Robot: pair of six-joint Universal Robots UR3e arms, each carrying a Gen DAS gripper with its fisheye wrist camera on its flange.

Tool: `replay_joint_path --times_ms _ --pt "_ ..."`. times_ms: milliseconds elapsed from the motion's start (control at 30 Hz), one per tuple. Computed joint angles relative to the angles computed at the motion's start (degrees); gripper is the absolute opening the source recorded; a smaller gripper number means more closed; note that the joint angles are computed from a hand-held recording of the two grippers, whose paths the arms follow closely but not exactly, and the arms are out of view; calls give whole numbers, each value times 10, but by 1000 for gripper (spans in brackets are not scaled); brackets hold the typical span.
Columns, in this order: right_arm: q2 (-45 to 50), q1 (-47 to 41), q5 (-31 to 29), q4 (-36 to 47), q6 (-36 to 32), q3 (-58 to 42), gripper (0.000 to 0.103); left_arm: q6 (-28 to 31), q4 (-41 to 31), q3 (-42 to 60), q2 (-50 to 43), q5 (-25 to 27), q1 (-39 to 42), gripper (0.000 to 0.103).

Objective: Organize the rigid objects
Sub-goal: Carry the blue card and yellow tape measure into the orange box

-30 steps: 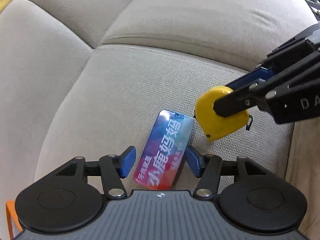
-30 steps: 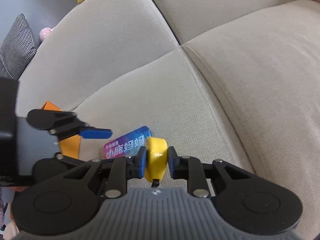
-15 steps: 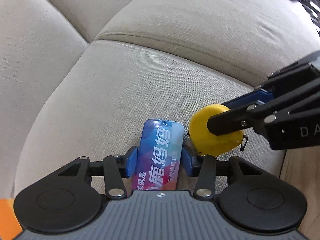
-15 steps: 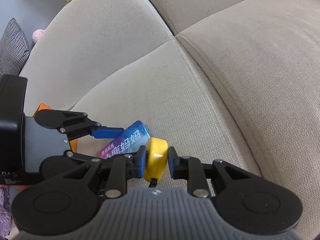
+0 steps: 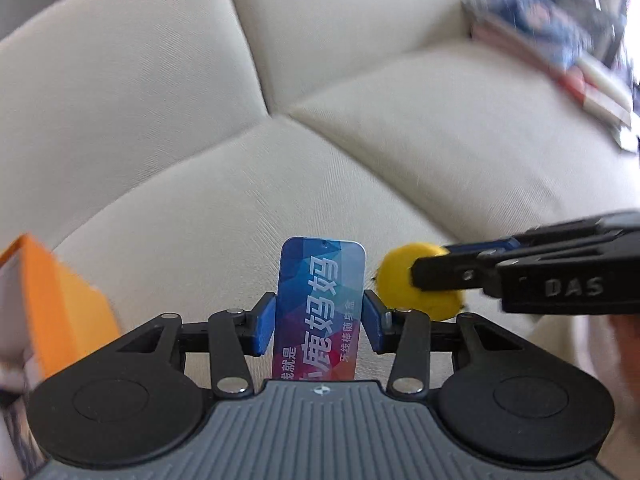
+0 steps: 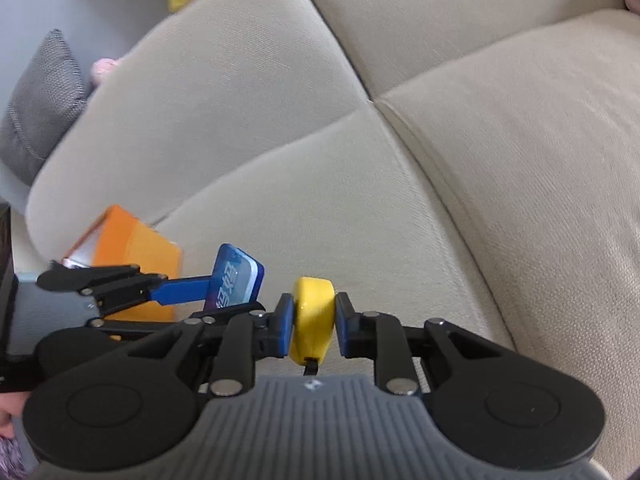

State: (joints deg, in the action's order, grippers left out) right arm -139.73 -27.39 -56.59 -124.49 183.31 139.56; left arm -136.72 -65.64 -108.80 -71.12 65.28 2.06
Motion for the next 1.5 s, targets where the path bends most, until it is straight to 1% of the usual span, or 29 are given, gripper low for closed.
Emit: replay_joint_path --times_ms 33,100,133,200,233,300,367,400,433,467,533,567,633,700,733,800,900,967,1067,1233,1267,1300,1367,1433,1500 --pt "-15 -1 9 16 -5 -9 22 12 -42 5 33 -25 30 51" --pt "-37 3 23 47 -12 -33 22 49 -150 36 88 -77 100 51" --pt "-41 9 31 54 -12 -47 22 80 -218 62 110 -103 143 51" --pt "-39 29 41 54 -3 -74 22 163 -366 129 140 -146 243 51" --pt "-25 49 39 37 11 -88 22 211 -439 170 142 -161 294 51" --pt "18 104 24 -16 50 -116 22 292 -554 251 130 -176 380 51" --pt "78 171 -1 -80 92 -150 22 346 -622 307 110 -176 444 51" --pt "107 204 -12 -107 110 -169 22 364 -641 323 105 -173 471 51" --pt "138 236 -23 -130 125 -189 22 365 -630 318 106 -166 484 51" --pt "176 277 -41 -153 141 -217 22 376 -635 325 102 -156 503 51" --pt "244 352 -79 -177 150 -269 22 347 -594 307 88 -127 503 51" --pt "280 390 -100 -179 149 -301 22 345 -595 309 78 -113 510 51" --pt "349 452 -133 -175 144 -366 22 325 -568 278 77 -88 516 51" --pt "411 499 -155 -163 118 -425 22 323 -551 246 78 -71 522 51" --pt "437 517 -162 -146 96 -453 22 328 -544 230 80 -65 524 51" --pt "498 550 -184 -88 42 -533 22 326 -515 190 85 -50 518 51" --pt "582 579 -217 9 -37 -647 22 302 -463 156 66 -20 489 51" --pt "620 583 -227 65 -84 -699 22 275 -421 133 54 -3 457 51" --pt "686 585 -232 140 -160 -788 22 279 -403 126 29 10 448 51" --pt "832 600 -248 299 -274 -1007 22 278 -375 114 -8 37 421 51" --pt "874 601 -254 324 -292 -1067 22 280 -374 117 -16 39 421 51" --pt "899 607 -265 346 -312 -1106 22 280 -373 118 -22 39 422 50" --pt "924 624 -304 332 -362 -1124 22 281 -374 115 -29 39 429 50" --pt "921 645 -353 282 -419 -1087 22 279 -369 111 -35 39 430 50" --pt "912 656 -385 243 -460 -1048 22 277 -363 104 -39 39 431 50"
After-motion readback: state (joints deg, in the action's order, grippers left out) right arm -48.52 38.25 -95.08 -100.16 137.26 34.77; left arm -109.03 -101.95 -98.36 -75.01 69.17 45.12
